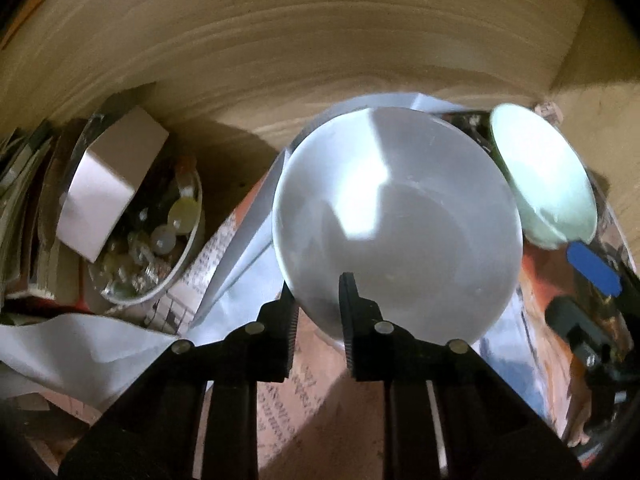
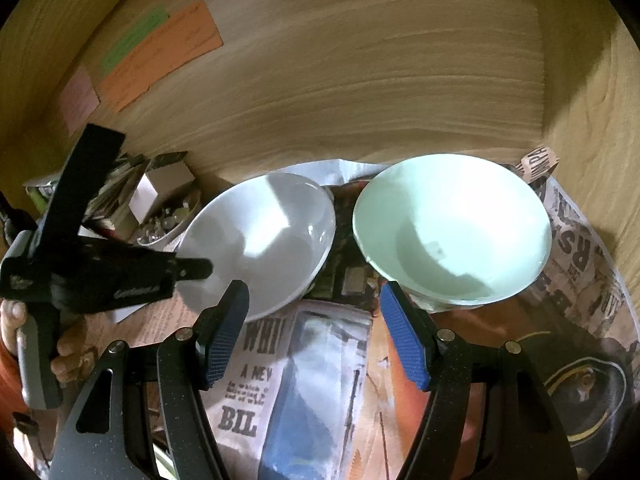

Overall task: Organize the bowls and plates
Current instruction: 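Close the left tool on the white dotted bowl rim while the right tool reaches the mint-green bowl, then close the right tool on the white dotted bowl rim beside the left tool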

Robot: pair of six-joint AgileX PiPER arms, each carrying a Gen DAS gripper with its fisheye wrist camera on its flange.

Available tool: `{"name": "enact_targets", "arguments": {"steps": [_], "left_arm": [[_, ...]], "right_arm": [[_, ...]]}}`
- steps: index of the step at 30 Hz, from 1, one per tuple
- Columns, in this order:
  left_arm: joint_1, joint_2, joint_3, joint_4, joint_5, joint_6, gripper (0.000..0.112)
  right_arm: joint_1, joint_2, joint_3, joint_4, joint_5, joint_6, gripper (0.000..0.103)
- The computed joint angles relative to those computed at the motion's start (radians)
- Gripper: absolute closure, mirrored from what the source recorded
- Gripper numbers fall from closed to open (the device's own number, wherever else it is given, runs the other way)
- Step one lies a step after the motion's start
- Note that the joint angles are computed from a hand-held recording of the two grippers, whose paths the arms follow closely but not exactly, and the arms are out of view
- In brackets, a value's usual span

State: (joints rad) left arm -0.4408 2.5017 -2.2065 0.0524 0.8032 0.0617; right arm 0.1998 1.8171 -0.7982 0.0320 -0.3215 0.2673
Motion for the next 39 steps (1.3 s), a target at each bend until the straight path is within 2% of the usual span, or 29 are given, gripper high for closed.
{"name": "enact_targets", "arguments": {"steps": [5, 7, 10, 14, 17, 19, 20, 26, 30, 35, 39], "left_arm": [[0.011, -0.096, 0.183, -0.001, -0.064, 0.047, 0.092], [0.012, -0.122, 0.235, -0.003, -0.082, 0.067, 0.092], [0.015, -0.175, 0.333, -0.003, -0.120, 0.103, 0.092], [0.012, -0.256, 0.493, 0.002, -0.201, 0.135, 0.092], [0.014, -0.259, 0.511, -0.014, -0.220, 0.169, 0.092], [0.018, -0.272, 0.531, -0.024, -0.231, 0.177, 0.092], [0.021, -0.275, 0.538, -0.029, -0.237, 0.180, 0.092], [0.024, -0.262, 0.515, -0.035, -0.240, 0.164, 0.093], [0.013, -0.259, 0.519, -0.034, -0.254, 0.151, 0.093], [0.007, -0.301, 0.581, -0.034, -0.303, 0.144, 0.093], [0.019, -0.355, 0.641, -0.092, -0.345, 0.190, 0.093]], "right_arm": [[0.014, 0.023, -0.031, -0.050, 0.025, 0.038, 0.038], [0.011, 0.034, -0.043, -0.140, 0.035, 0.122, 0.038], [0.006, 0.047, -0.057, -0.243, 0.047, 0.217, 0.048], [-0.016, 0.079, -0.091, -0.515, 0.068, 0.482, 0.063], [-0.023, 0.096, -0.112, -0.650, 0.078, 0.613, 0.073], [-0.024, 0.096, -0.114, -0.687, 0.080, 0.644, 0.079], [-0.022, 0.099, -0.117, -0.688, 0.078, 0.643, 0.083], [-0.012, 0.082, -0.098, -0.575, 0.079, 0.526, 0.084], [0.009, 0.055, -0.077, -0.347, 0.091, 0.301, 0.084], [0.012, 0.007, -0.044, -0.301, 0.077, 0.249, 0.084], [0.023, -0.050, -0.002, -0.243, 0.054, 0.192, 0.084]]}}
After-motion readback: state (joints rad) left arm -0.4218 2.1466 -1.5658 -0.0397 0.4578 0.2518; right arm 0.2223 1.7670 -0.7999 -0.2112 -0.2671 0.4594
